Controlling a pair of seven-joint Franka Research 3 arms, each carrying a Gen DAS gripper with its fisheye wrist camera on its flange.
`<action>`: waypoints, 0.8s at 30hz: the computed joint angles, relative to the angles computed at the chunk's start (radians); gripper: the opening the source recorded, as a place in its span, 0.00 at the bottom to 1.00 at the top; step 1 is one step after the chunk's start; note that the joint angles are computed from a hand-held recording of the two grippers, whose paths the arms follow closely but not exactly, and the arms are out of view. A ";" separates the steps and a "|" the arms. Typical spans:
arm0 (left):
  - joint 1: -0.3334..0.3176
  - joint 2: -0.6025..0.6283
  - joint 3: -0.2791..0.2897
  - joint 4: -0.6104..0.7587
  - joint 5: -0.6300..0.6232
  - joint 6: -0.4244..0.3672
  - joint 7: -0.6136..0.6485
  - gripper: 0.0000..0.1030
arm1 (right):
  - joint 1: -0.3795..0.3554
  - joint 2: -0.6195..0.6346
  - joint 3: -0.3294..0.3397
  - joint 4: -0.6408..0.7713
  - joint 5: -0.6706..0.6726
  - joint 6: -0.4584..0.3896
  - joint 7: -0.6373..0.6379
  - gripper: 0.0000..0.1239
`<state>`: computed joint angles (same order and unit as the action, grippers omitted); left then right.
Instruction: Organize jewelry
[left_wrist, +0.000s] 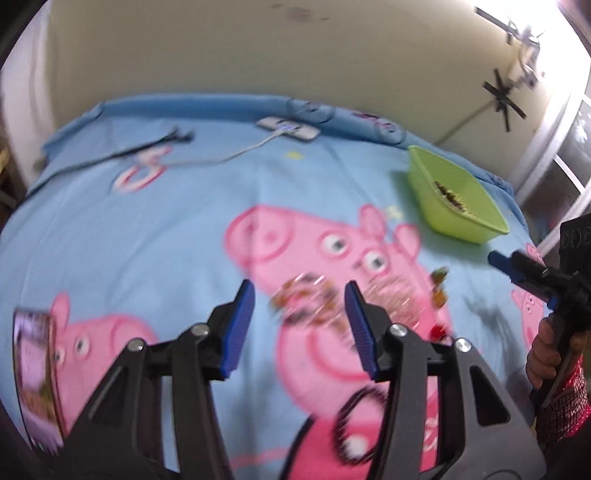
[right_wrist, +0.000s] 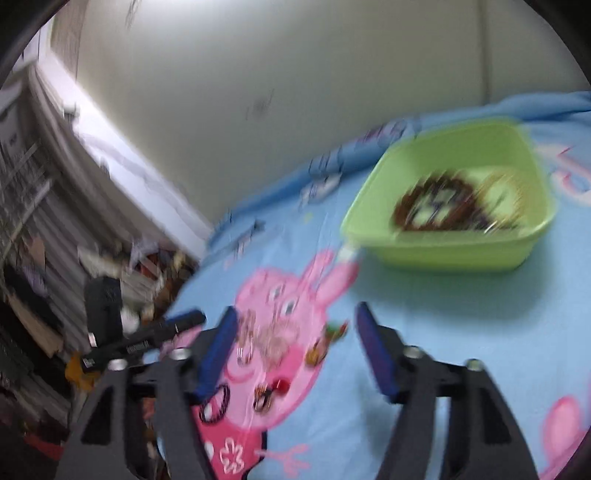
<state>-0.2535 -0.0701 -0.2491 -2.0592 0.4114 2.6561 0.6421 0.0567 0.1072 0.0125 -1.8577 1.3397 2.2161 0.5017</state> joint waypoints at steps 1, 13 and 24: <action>0.003 -0.025 -0.001 -0.038 0.018 0.014 -0.027 0.47 | 0.014 -0.013 0.009 -0.017 -0.037 0.016 -0.005 0.28; 0.001 -0.036 -0.046 -0.079 0.219 0.070 -0.103 0.47 | 0.119 0.050 0.062 0.064 -0.377 0.118 0.115 0.00; -0.058 0.090 -0.044 0.082 0.376 0.121 -0.046 0.65 | 0.068 -0.071 0.017 0.068 -0.091 -0.006 0.012 0.00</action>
